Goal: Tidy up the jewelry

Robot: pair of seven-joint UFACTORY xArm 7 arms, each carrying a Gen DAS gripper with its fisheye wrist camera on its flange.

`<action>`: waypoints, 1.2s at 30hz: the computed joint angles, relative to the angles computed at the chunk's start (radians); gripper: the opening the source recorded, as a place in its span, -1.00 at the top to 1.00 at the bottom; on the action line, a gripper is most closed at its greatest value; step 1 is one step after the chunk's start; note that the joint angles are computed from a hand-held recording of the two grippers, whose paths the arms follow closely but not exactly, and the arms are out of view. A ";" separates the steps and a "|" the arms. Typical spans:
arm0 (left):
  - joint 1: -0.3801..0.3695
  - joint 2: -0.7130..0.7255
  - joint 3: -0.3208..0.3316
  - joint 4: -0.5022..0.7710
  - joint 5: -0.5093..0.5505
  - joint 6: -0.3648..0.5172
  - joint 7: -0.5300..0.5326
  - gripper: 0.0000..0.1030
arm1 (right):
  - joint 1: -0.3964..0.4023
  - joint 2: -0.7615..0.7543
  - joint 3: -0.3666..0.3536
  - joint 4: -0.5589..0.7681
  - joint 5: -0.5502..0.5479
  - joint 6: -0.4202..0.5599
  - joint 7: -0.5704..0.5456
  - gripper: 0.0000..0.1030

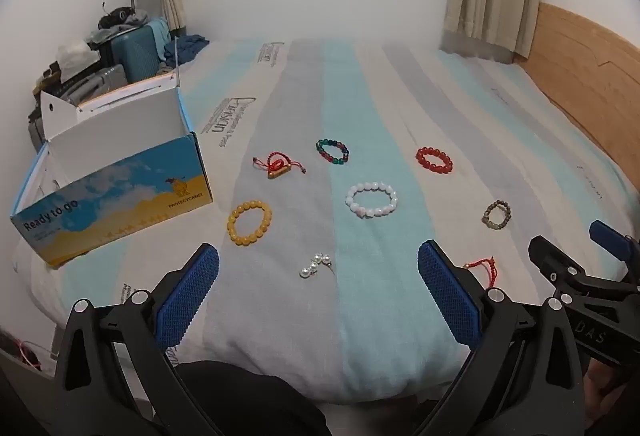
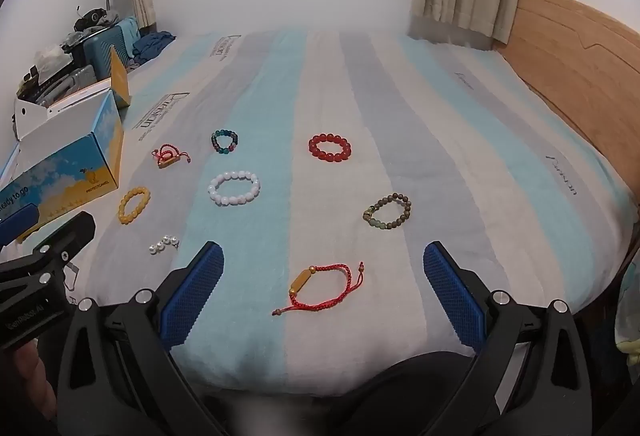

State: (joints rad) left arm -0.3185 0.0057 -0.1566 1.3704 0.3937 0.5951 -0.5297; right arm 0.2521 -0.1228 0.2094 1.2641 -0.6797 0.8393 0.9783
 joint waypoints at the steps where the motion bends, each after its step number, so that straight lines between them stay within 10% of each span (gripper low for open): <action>1: -0.001 0.005 -0.001 0.006 0.008 0.008 -0.001 -0.89 | 0.000 0.000 0.000 0.000 0.003 0.001 -0.001 -0.86; 36: -0.009 0.006 -0.002 0.008 -0.001 0.027 -0.008 -0.89 | -0.004 -0.020 0.007 -0.017 0.035 0.002 -0.015 -0.86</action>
